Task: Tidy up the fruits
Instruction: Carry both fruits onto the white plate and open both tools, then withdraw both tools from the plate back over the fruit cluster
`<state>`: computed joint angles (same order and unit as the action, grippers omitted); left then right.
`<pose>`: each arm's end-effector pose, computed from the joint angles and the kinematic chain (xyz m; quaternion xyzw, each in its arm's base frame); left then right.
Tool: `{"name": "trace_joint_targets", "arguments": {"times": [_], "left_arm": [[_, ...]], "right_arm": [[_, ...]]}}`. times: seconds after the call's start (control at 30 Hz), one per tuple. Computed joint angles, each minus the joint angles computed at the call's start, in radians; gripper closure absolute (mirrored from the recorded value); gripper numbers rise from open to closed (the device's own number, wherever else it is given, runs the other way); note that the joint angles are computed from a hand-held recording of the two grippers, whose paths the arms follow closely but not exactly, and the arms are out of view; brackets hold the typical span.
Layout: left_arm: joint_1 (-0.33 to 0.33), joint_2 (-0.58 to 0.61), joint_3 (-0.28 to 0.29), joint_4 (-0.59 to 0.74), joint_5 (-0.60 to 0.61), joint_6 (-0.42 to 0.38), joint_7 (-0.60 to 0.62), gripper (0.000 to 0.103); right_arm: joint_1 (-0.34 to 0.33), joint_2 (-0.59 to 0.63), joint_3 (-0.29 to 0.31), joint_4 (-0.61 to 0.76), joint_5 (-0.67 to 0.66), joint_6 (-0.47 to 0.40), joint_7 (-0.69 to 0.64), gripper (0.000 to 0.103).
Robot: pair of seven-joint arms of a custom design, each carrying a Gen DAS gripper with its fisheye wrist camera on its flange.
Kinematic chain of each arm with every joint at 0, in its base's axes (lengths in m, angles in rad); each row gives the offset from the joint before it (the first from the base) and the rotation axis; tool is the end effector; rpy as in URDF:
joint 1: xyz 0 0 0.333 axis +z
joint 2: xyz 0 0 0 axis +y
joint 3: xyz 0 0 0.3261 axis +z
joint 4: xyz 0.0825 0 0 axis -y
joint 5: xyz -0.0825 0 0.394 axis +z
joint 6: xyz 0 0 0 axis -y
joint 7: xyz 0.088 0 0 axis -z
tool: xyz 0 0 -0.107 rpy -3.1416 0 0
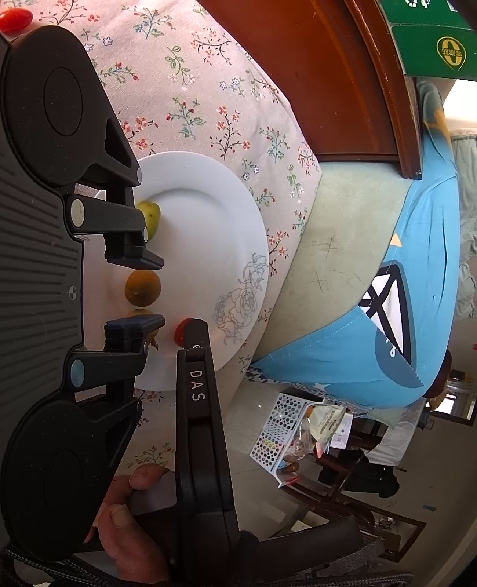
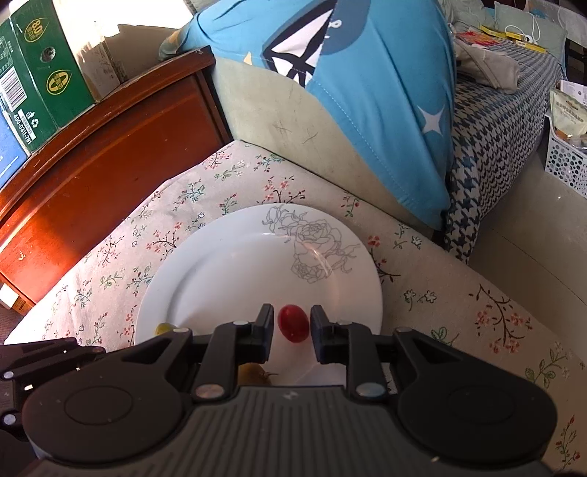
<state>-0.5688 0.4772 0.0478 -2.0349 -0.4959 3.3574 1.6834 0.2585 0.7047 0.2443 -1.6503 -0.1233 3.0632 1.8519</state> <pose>0.5880 -0.2810 0.3034 -0.6080 0.6843 -0.3576 0.1848 0.6680 0.3369 0.2968 -0.7297 0.5817 -0.1028 0.3444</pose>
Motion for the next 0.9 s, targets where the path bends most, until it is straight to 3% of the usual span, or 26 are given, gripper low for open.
{"name": "trace_joint_targets", "arguments": {"times": [0.17, 0.2, 0.27, 0.57, 0.8, 0.9], "left_arm": [[-0.002, -0.007, 0.000, -0.004, -0.007, 0.009, -0.008, 0.075], [-0.017, -0.010, 0.015, -0.005, -0.017, 0.006, -0.008, 0.070], [-0.045, -0.013, 0.039, -0.011, -0.039, 0.030, -0.010, 0.046], [-0.102, -0.065, 0.091, -0.048, -0.190, 0.052, 0.077, 0.031], [-0.229, -0.144, 0.220, -0.111, -0.359, 0.041, 0.155, 0.028], [-0.341, -0.168, 0.327, -0.130, -0.479, 0.033, 0.228, 0.027]], "right_arm": [[0.009, -0.010, -0.014, -0.011, 0.000, 0.023, 0.024, 0.075], [0.003, -0.011, -0.008, -0.012, 0.001, 0.028, 0.026, 0.072], [0.002, -0.015, -0.009, -0.017, 0.003, 0.042, 0.038, 0.064], [-0.066, -0.029, 0.054, -0.037, 0.019, 0.083, 0.084, 0.056], [-0.086, -0.073, 0.073, -0.088, 0.000, 0.110, 0.106, 0.054], [-0.100, -0.093, 0.094, -0.114, -0.015, 0.118, 0.100, 0.054]]}}
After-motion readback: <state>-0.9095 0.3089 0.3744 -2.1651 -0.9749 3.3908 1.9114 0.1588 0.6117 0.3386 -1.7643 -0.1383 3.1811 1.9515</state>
